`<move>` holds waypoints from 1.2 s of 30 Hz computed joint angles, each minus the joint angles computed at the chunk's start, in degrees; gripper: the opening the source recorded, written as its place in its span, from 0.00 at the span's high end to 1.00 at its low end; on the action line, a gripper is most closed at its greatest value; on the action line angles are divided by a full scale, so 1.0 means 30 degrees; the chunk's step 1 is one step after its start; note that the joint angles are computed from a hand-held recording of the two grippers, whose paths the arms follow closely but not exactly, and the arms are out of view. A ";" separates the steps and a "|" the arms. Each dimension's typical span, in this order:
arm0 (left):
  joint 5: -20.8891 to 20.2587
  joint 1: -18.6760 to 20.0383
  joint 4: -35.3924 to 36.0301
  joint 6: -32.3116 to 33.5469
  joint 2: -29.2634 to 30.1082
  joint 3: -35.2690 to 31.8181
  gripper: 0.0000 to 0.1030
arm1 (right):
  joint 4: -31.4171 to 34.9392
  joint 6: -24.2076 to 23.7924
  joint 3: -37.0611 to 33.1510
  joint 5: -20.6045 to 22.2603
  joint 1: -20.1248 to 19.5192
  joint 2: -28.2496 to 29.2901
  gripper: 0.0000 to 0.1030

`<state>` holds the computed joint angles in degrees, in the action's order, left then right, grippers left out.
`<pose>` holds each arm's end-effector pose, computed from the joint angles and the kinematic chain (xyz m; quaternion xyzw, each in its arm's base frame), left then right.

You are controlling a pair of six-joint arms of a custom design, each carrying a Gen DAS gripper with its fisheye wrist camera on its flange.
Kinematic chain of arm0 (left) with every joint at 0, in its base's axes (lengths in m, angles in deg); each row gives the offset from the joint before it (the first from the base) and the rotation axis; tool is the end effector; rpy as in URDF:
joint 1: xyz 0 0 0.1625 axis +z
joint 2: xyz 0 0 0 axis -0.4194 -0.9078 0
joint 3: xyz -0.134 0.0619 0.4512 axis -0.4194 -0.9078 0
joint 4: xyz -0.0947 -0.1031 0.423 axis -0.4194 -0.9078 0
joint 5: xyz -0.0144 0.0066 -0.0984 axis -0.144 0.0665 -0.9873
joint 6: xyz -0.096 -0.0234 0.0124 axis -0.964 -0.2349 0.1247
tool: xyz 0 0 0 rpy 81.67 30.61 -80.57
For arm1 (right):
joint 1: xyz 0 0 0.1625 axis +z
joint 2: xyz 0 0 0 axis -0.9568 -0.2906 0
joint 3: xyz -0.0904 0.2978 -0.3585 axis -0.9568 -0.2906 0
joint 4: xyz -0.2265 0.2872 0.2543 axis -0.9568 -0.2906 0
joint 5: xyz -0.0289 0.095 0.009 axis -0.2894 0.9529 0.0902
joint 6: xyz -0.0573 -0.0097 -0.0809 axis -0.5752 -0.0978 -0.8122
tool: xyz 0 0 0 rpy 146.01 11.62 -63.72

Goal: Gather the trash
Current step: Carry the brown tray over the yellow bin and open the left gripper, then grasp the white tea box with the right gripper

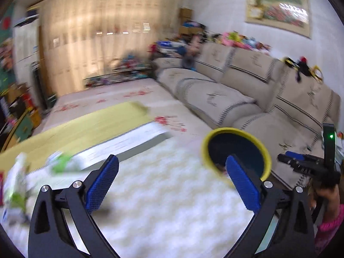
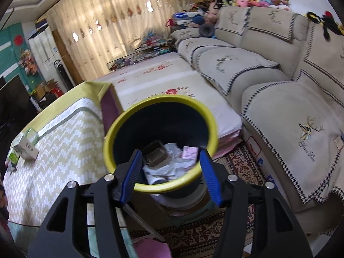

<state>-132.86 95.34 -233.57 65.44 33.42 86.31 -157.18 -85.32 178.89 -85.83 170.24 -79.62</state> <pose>-0.1444 -0.8558 0.1827 0.4564 0.8403 -0.2647 0.1250 0.1437 -0.6940 0.0871 -0.1291 -0.7921 0.4748 0.3612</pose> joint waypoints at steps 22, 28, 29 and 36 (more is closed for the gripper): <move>0.1103 0.4884 -0.3749 -0.1200 -0.1058 -0.2854 0.05 | 1.2492 -0.6240 -1.3993 0.6512 0.2511 0.7186 0.36; 0.1540 0.4527 -0.5734 -0.0391 -0.1231 -0.1845 0.05 | 1.6485 -0.7361 -1.8565 0.6604 0.2363 0.9363 0.36; 0.1452 0.4538 -0.5900 -0.0440 -0.1257 -0.1798 0.05 | 1.6713 -0.7594 -1.9015 0.6648 0.2325 0.9578 0.36; 0.1080 0.4601 -0.5629 -0.1137 -0.1424 -0.1742 0.05 | 1.7872 -0.9317 -2.1797 0.7816 0.1996 1.0857 0.30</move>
